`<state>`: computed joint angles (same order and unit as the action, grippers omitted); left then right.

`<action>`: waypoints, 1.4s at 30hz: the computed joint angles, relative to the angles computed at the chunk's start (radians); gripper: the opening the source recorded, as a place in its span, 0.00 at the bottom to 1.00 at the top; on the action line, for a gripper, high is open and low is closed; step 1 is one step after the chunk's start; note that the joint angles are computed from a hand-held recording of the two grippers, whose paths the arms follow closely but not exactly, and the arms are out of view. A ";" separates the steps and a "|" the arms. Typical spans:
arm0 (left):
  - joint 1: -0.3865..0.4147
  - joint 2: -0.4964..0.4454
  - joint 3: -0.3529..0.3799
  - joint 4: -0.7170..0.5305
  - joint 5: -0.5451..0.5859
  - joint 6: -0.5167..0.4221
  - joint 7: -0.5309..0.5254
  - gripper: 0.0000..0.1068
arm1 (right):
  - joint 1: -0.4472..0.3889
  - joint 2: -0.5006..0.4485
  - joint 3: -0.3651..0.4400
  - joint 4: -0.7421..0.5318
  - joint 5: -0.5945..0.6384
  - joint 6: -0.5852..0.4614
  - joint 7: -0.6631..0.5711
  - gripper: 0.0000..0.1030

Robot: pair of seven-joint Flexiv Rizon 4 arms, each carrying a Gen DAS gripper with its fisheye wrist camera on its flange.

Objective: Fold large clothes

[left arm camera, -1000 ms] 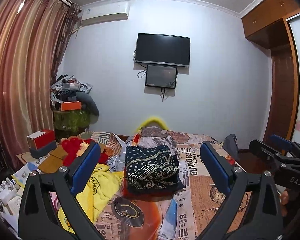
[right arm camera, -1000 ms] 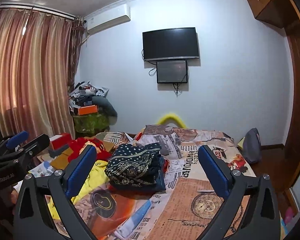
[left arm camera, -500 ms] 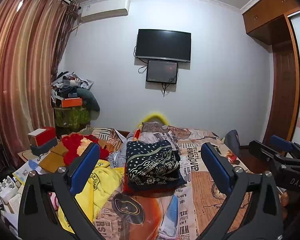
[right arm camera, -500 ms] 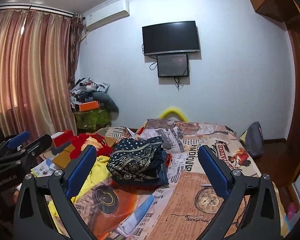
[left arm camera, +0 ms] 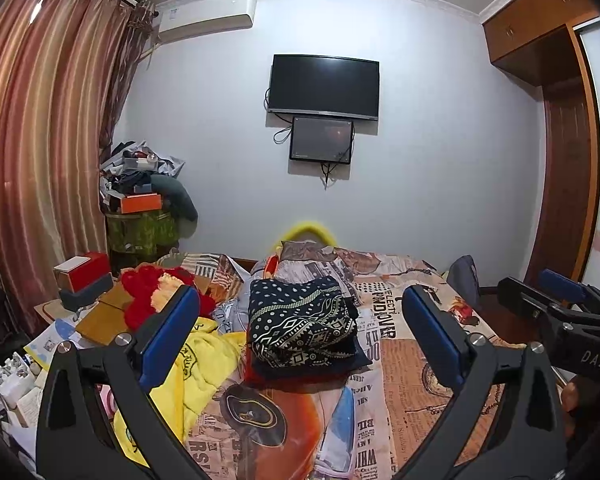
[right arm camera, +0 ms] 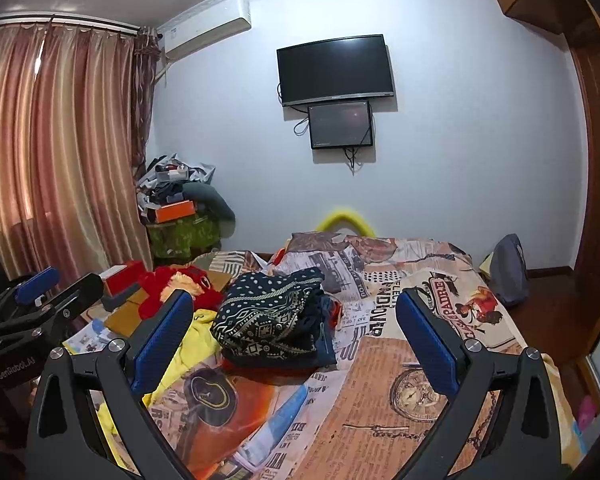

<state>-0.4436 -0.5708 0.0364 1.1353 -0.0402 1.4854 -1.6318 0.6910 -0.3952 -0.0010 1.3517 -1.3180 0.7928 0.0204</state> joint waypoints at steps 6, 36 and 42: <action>0.019 0.001 -0.024 0.007 -0.015 0.010 0.019 0.95 | 0.002 -0.001 -0.001 -0.005 0.002 -0.005 -0.004 0.98; 0.067 0.004 -0.119 0.047 -0.100 0.037 0.167 0.95 | 0.004 -0.005 -0.006 -0.014 -0.005 -0.005 0.016 0.98; 0.064 0.004 -0.117 0.049 -0.111 0.036 0.180 0.95 | 0.007 -0.009 -0.008 -0.019 -0.006 -0.012 0.026 0.98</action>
<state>-0.3799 -0.5666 -0.0803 1.1846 -0.1509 1.5217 -1.4519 0.6975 -0.4047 -0.0087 1.3331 -1.3237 0.7810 0.0462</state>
